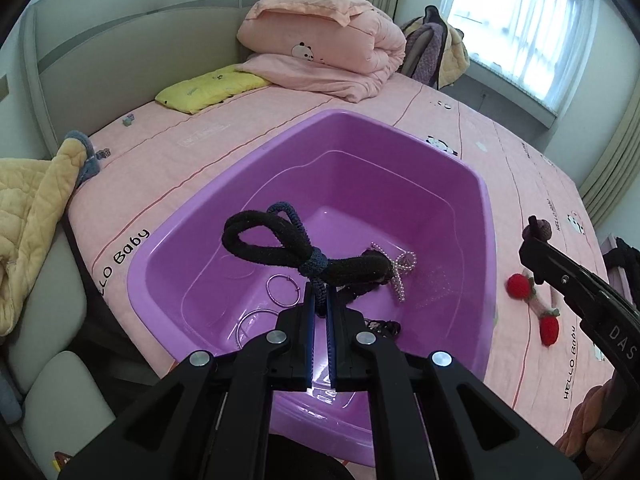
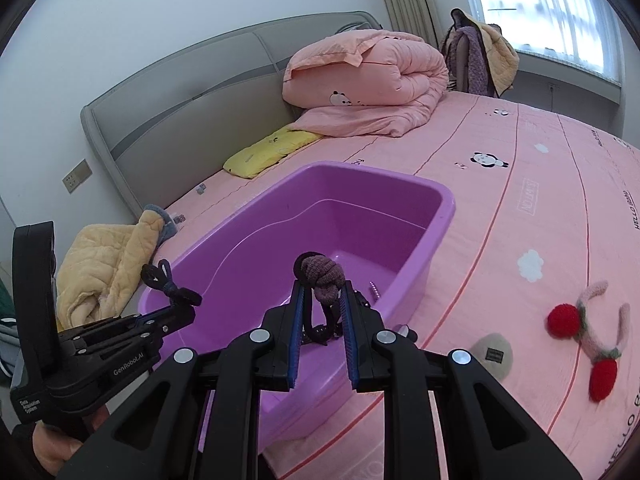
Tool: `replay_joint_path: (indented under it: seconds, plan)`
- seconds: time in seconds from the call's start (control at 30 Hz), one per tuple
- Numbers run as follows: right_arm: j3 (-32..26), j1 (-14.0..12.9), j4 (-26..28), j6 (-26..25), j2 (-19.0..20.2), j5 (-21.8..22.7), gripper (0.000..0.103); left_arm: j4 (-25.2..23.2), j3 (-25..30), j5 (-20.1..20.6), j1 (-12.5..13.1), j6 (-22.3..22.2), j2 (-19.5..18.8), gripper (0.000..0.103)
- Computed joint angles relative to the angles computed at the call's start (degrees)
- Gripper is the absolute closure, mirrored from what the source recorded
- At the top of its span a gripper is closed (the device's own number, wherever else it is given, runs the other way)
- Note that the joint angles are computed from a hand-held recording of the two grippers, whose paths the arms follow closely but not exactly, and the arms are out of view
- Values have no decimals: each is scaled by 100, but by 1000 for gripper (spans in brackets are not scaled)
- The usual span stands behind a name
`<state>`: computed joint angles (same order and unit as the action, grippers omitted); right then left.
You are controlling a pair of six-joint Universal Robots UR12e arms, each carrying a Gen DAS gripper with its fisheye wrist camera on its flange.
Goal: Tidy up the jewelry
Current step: 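Carry the bow tie in left tool and hair tie in right tool over the basin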
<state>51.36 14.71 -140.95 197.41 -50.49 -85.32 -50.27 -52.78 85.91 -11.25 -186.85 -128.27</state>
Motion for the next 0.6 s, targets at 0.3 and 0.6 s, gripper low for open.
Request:
replay_joint_path:
  seconds: [0.3,0.6]
  plan:
    - [-1306,56,1089,-280,748,120,85,-313,304,133,9,-74,-219,97]
    - [-2237,58,1861,-279,1264,39,85,-588,480,236,16,-226,-327,97]
